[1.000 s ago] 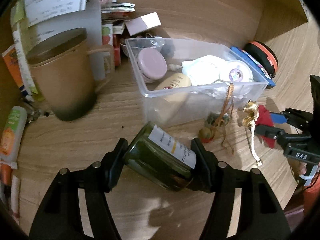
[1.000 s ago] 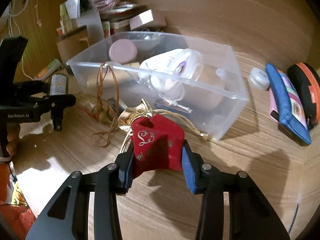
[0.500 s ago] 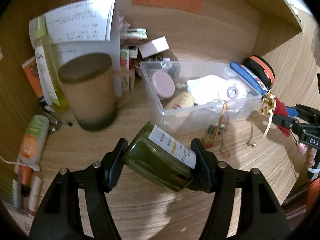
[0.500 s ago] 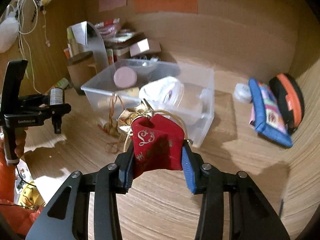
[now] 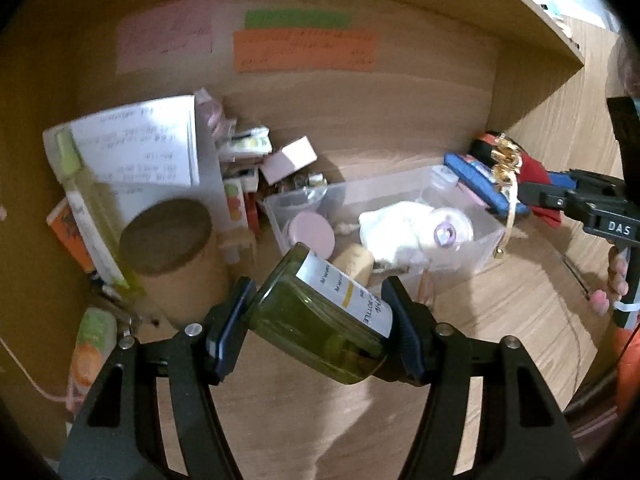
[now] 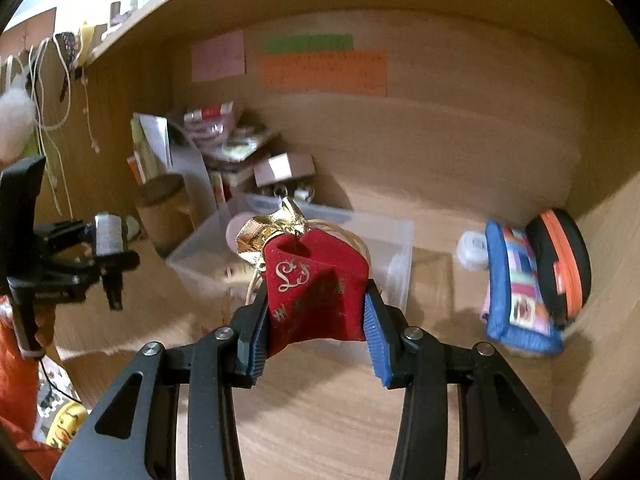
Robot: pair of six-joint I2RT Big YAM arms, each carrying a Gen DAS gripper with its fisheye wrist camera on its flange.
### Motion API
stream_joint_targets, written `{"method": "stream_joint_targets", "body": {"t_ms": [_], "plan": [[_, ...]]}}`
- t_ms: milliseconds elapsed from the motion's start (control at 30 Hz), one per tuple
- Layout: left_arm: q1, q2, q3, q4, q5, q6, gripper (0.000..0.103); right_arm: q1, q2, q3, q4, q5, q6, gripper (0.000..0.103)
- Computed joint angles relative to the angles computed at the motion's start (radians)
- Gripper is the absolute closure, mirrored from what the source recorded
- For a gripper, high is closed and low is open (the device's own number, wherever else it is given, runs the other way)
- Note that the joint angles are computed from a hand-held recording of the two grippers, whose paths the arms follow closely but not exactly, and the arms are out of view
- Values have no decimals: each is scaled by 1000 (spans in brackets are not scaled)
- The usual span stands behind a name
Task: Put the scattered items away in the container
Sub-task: 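Carry the green bottle with left while right carries the red pouch over the container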
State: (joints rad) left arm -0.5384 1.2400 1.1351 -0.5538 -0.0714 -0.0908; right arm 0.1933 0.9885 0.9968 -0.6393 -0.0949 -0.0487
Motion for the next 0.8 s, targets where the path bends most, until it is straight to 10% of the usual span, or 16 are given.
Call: {"method": "stream_joint_targets", "body": {"t_ms": [800], "plan": [[35, 236, 204, -42, 26, -21, 39, 24, 278, 125, 88, -137, 106, 65]]}}
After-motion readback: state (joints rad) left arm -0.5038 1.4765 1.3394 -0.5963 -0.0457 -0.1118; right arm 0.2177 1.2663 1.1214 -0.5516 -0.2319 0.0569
